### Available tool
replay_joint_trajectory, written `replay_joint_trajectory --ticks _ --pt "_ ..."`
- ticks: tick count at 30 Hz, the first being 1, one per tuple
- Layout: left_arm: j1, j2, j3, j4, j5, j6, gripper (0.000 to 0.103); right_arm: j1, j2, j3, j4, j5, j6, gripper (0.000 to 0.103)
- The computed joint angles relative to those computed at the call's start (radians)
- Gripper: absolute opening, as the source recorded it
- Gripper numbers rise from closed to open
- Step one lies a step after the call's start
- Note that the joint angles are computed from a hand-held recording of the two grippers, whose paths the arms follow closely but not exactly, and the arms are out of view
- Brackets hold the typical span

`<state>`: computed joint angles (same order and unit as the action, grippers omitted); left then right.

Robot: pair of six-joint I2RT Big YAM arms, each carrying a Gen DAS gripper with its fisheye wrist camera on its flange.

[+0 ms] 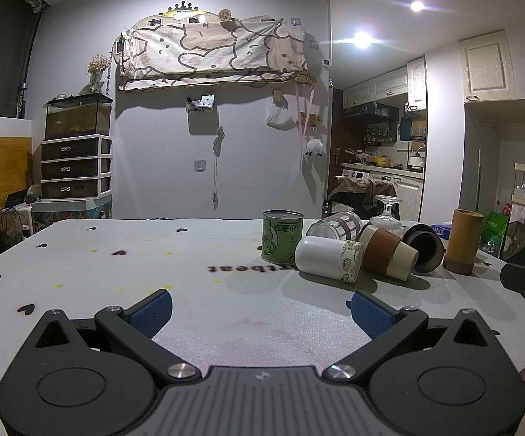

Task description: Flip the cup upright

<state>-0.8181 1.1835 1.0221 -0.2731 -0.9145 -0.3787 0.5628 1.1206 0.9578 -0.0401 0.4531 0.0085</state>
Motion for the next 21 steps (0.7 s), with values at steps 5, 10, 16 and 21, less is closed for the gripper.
replay_joint_trajectory --ticks 5,10,16,21 --pt "0.0 0.0 0.0 0.0 0.0 0.0 0.103 0.0 -0.002 0.001 -0.004 0.0 0.0 0.103" --pt "0.0 0.0 0.0 0.0 0.0 0.0 0.103 -0.001 -0.004 0.001 -0.005 -0.001 0.0 0.103" --pt "0.0 0.0 0.001 -0.002 0.001 0.0 0.103 0.006 -0.002 0.005 -0.007 0.005 0.007 0.103" --pt "0.001 -0.001 -0.001 0.001 0.004 0.003 0.103 -0.018 0.011 0.029 -0.003 0.01 0.005 0.103"
